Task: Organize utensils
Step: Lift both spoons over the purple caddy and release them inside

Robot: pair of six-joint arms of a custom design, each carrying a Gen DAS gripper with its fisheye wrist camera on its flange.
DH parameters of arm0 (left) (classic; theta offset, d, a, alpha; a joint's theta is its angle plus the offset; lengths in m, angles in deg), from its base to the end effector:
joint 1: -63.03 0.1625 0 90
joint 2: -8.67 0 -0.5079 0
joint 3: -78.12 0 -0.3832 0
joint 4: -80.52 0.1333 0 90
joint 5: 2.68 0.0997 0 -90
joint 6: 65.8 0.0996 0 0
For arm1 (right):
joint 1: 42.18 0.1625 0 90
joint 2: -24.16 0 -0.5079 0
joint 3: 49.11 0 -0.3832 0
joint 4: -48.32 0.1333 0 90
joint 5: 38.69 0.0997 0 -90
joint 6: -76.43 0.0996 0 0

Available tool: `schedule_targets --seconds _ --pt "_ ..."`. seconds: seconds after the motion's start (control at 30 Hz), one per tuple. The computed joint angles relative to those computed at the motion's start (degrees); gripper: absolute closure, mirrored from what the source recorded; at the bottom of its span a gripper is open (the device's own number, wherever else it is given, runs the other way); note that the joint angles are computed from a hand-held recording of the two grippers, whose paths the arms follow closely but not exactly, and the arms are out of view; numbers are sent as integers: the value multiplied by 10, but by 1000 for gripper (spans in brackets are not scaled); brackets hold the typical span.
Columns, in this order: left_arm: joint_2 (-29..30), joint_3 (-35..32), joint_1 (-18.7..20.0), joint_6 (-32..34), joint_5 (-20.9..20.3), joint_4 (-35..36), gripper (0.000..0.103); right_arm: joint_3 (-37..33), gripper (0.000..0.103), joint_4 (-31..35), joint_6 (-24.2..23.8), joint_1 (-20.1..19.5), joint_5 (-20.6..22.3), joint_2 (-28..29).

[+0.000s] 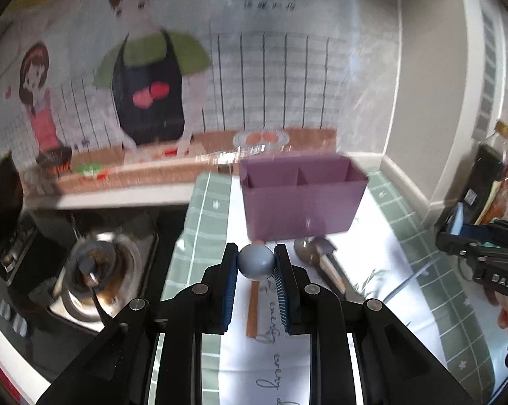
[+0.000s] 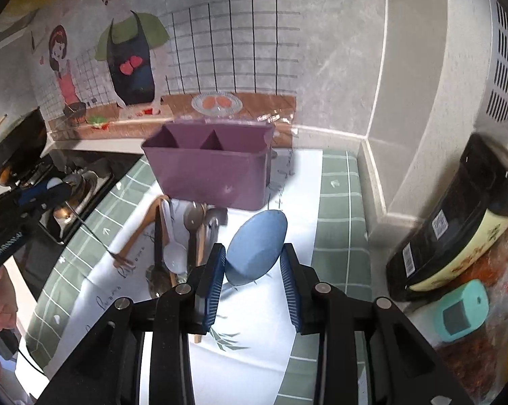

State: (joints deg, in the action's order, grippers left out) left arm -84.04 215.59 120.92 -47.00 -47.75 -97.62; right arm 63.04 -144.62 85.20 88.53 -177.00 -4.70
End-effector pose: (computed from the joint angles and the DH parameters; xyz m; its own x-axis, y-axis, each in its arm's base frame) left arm -0.0236 -0.4208 0.4172 -0.6873 0.1657 -0.7073 0.6421 0.5939 -0.4848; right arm 0.4398 -0.4208 -0.0018 -0.7538 -0.1318 0.6438 -0.5052 0.7426 -0.4396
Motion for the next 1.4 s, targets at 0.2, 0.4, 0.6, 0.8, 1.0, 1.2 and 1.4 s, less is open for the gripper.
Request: schedule_targets --seconds 0.2,0.4,0.6,0.8,1.0,1.2,1.4 --pt "-33 -75 -59 21 -16 56 81 -60 73 -23 -90 21 -16 -24" --pt "17 -198 -71 69 -40 76 81 -196 73 -59 -243 38 -52 -7" --pt "98 -236 -19 166 -75 -27 81 -291 73 -59 -295 15 -71 57" --pt "169 -270 73 145 -132 17 81 -310 73 44 -207 -36 -44 92" --pt "215 -269 122 151 -150 34 81 -289 73 103 -133 -69 -5 101" --pt "229 -268 134 125 -158 58 72 -291 29 113 -125 -73 2 110" --pt "189 -237 119 108 -161 18 51 -266 24 64 -133 -58 -15 99"
